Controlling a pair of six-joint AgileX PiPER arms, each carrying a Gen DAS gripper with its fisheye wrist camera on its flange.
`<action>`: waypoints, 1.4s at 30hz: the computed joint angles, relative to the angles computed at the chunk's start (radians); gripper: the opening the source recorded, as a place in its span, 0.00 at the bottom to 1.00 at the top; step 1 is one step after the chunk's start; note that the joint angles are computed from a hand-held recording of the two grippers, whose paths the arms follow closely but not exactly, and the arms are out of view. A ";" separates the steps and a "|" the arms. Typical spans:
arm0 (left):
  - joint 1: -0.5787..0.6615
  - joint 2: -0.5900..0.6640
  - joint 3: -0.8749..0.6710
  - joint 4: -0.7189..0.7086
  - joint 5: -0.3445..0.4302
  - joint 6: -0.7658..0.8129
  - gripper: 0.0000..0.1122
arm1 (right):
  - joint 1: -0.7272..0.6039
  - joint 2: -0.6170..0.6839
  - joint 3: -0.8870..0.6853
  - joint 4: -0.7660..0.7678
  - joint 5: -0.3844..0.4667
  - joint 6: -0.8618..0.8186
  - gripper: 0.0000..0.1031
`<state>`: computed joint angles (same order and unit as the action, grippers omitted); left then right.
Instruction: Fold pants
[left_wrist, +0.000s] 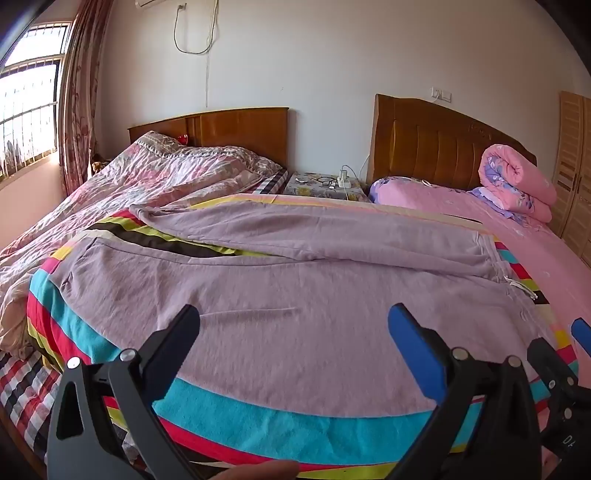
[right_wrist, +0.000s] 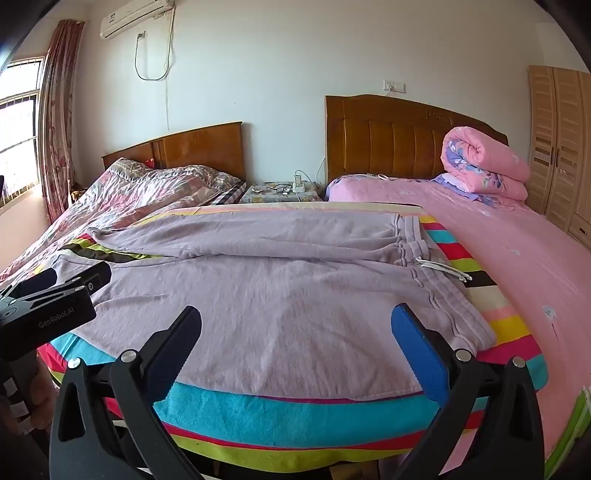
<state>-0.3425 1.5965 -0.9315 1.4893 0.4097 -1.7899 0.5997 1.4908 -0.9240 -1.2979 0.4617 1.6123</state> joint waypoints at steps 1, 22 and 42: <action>0.001 -0.001 0.002 0.009 -0.002 -0.010 0.90 | -0.001 0.000 0.000 0.001 -0.001 -0.001 0.96; -0.007 0.004 0.025 0.067 0.002 -0.070 0.90 | 0.002 0.007 0.003 -0.004 -0.002 0.012 0.96; -0.002 0.000 0.023 0.047 -0.005 -0.045 0.90 | -0.022 0.006 0.002 0.013 -0.026 -0.009 0.96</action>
<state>-0.3447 1.5963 -0.9087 1.5368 0.4047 -1.8347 0.5775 1.4968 -0.9222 -1.2844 0.4358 1.6030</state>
